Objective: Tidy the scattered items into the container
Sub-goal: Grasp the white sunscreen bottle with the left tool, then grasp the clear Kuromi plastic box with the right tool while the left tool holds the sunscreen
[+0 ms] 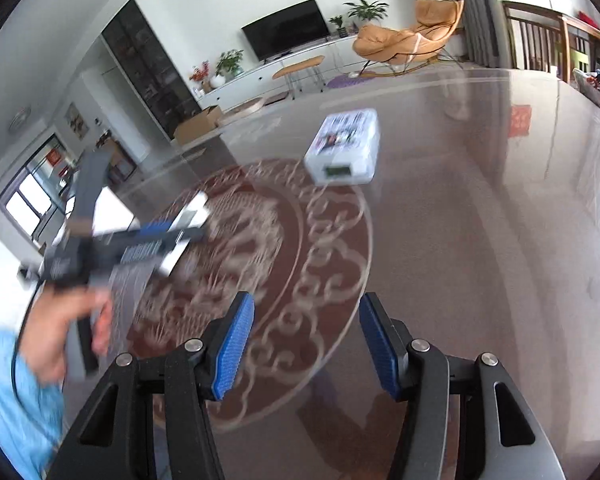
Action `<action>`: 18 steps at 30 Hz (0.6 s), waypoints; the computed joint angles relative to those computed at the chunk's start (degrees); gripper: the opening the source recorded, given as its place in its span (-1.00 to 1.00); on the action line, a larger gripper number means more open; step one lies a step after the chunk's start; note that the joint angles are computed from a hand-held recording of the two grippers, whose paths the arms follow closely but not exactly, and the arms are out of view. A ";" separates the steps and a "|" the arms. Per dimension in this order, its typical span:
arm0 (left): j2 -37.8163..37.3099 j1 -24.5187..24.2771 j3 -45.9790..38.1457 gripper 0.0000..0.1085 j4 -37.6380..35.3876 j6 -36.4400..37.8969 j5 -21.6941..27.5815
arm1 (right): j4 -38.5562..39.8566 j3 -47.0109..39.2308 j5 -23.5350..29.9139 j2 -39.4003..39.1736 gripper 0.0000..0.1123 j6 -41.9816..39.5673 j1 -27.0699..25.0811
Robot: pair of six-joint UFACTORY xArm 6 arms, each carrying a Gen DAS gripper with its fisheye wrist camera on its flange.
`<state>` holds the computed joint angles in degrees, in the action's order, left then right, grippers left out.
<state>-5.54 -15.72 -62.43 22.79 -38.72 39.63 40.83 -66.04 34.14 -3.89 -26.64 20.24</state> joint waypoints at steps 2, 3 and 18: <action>-3.04 -0.70 3.55 -0.04 1.62 -2.42 -0.39 | -2.68 -9.98 -0.35 7.60 0.01 3.31 -0.13; -3.95 -0.97 4.58 -0.04 2.31 -3.46 -0.48 | -5.08 -15.01 0.07 11.22 0.01 5.62 0.11; -6.81 -1.28 9.32 -0.04 9.45 -13.15 -3.44 | -52.82 -41.95 9.27 30.32 0.06 44.71 4.69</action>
